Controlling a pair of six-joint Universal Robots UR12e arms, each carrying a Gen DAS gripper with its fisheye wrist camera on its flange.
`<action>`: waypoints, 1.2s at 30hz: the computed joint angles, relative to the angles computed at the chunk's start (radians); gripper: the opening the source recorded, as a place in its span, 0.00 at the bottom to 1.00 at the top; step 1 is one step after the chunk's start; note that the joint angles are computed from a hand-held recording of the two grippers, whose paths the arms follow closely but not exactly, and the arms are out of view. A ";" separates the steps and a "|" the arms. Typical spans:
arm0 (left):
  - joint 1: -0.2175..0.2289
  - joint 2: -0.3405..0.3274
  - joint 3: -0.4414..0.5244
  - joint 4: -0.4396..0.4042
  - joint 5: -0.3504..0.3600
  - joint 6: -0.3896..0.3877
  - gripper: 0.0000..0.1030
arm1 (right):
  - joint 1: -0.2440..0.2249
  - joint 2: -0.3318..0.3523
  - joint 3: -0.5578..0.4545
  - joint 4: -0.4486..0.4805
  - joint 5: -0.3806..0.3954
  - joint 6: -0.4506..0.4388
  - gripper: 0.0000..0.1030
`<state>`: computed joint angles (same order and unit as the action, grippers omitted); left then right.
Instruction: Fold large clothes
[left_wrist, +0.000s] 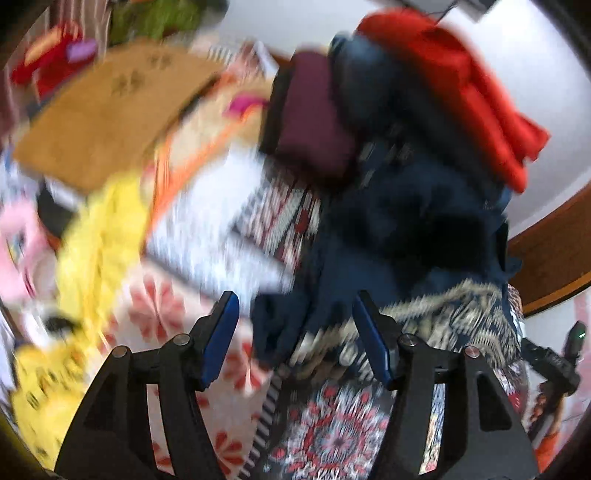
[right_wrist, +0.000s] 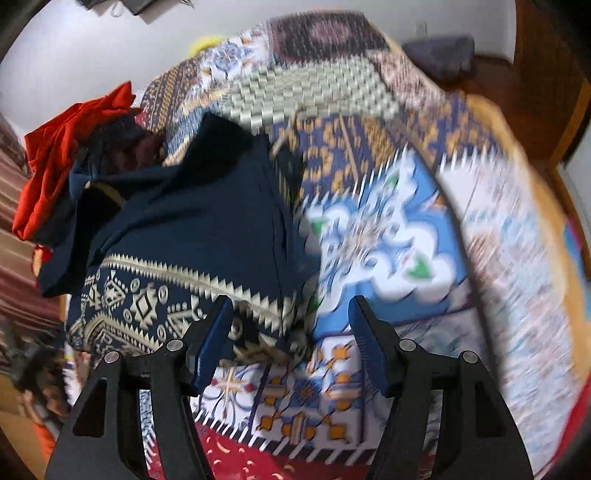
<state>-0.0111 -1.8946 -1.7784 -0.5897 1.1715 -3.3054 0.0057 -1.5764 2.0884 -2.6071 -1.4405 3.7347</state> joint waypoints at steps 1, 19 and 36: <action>0.002 -0.001 -0.006 -0.018 -0.018 -0.006 0.61 | 0.003 0.004 -0.002 -0.005 -0.001 -0.004 0.60; -0.001 0.017 -0.024 0.013 -0.228 0.025 0.18 | 0.077 -0.012 -0.010 -0.126 -0.037 -0.014 0.11; 0.031 0.152 -0.201 -0.032 -0.057 0.112 0.39 | 0.127 -0.130 0.102 -0.141 -0.172 0.008 0.14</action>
